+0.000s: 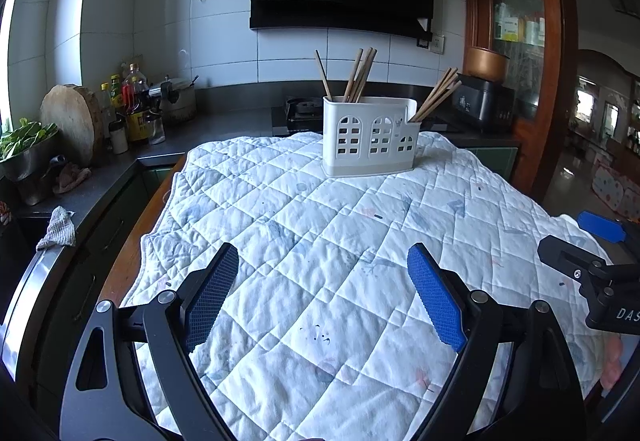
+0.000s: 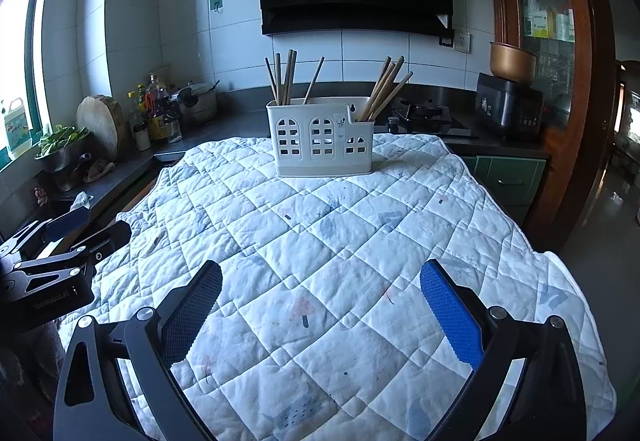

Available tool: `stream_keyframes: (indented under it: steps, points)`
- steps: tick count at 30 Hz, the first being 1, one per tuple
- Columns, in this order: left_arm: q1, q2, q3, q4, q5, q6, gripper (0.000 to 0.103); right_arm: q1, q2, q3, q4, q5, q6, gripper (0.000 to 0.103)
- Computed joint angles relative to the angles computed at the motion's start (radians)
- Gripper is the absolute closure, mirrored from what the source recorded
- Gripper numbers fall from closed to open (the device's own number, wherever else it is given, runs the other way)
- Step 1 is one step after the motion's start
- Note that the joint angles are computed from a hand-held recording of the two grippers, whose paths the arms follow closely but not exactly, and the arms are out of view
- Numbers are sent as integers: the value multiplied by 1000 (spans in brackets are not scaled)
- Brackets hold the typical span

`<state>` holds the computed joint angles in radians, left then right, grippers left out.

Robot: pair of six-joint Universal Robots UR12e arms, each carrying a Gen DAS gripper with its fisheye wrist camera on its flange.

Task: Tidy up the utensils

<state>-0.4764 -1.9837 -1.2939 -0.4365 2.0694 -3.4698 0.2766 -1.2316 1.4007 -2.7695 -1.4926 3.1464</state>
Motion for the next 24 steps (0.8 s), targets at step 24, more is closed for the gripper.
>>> stream_keyframes:
  steps: [24]
  points:
    - [0,4,-5,1,-3,-5,17,0,-1,2,-3,-2,1,7]
